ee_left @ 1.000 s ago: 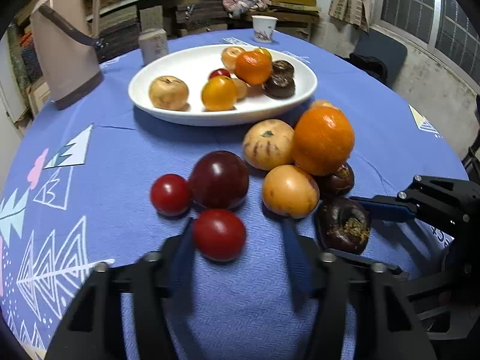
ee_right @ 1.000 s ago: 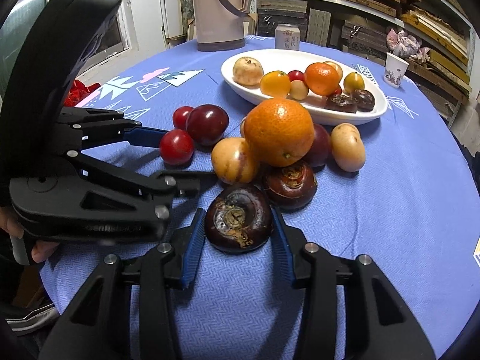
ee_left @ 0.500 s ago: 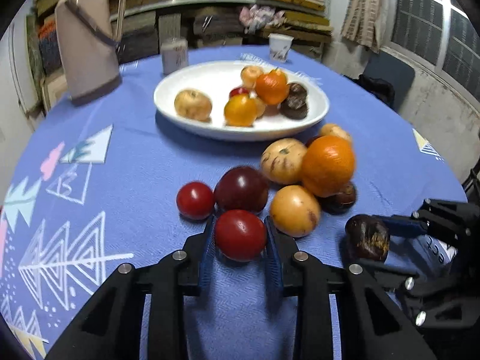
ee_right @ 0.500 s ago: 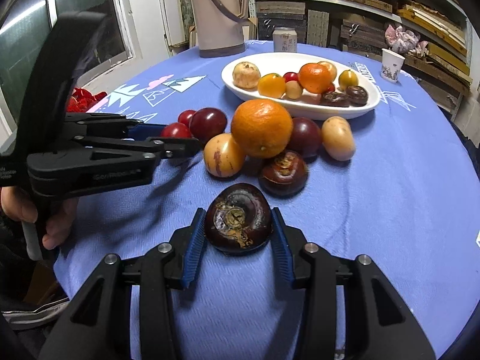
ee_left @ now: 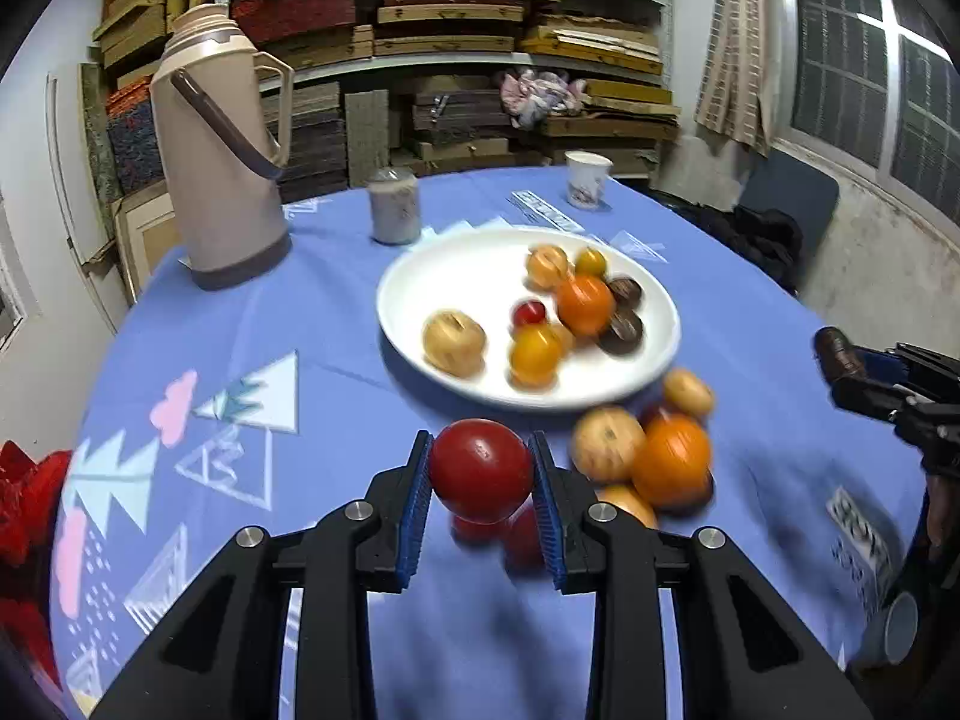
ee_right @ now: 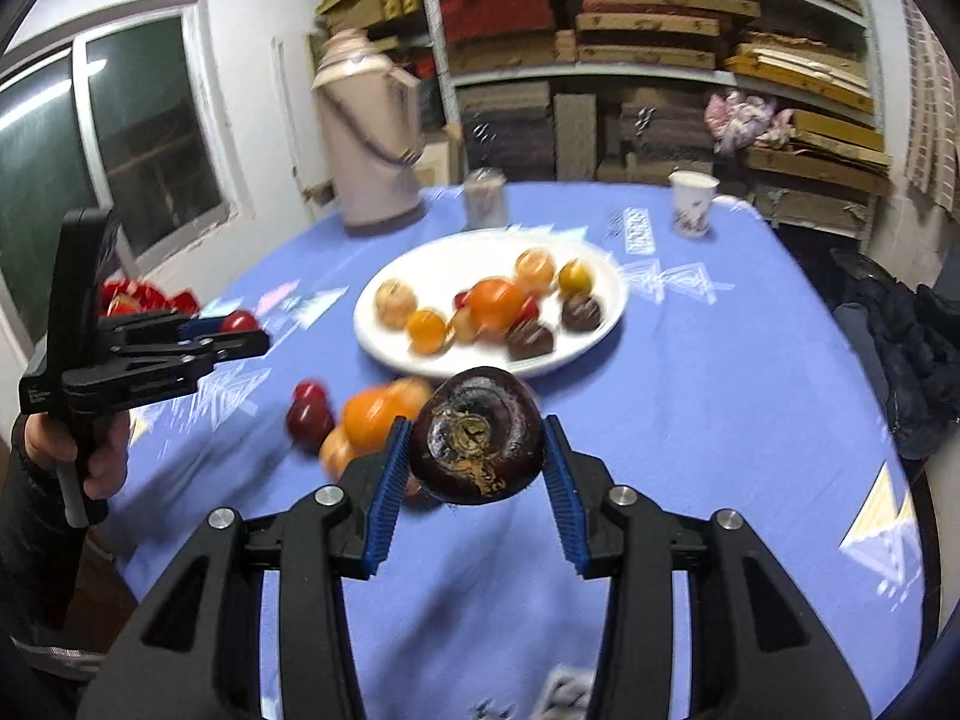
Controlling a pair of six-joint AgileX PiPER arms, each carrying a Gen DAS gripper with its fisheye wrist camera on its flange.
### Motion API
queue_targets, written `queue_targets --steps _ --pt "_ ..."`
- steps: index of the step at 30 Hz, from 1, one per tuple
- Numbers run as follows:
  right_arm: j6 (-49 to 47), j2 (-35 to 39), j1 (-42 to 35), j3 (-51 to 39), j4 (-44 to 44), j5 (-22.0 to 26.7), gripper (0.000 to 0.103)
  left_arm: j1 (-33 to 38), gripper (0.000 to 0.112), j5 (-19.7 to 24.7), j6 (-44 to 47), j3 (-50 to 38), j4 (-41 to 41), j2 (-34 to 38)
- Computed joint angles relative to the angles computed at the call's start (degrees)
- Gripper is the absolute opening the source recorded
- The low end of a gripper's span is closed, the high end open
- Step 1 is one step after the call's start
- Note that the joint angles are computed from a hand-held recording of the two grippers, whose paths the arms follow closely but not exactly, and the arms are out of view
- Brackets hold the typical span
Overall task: Organize fruits
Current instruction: 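Carry the dark brown fruit and red tomato onto the white plate and release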
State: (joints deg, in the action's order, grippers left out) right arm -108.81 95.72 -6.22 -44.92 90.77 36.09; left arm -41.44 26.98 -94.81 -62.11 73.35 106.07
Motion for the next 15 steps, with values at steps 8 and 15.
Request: queue_targets --steps 8,15 --pt "20.10 12.44 1.50 -21.53 -8.75 2.19 0.042 7.00 0.032 1.11 24.47 -18.38 -20.13 9.64" --pt "43.68 27.59 6.89 -45.19 -22.80 2.44 0.043 10.64 0.032 7.43 44.58 -39.68 -37.54 22.37"
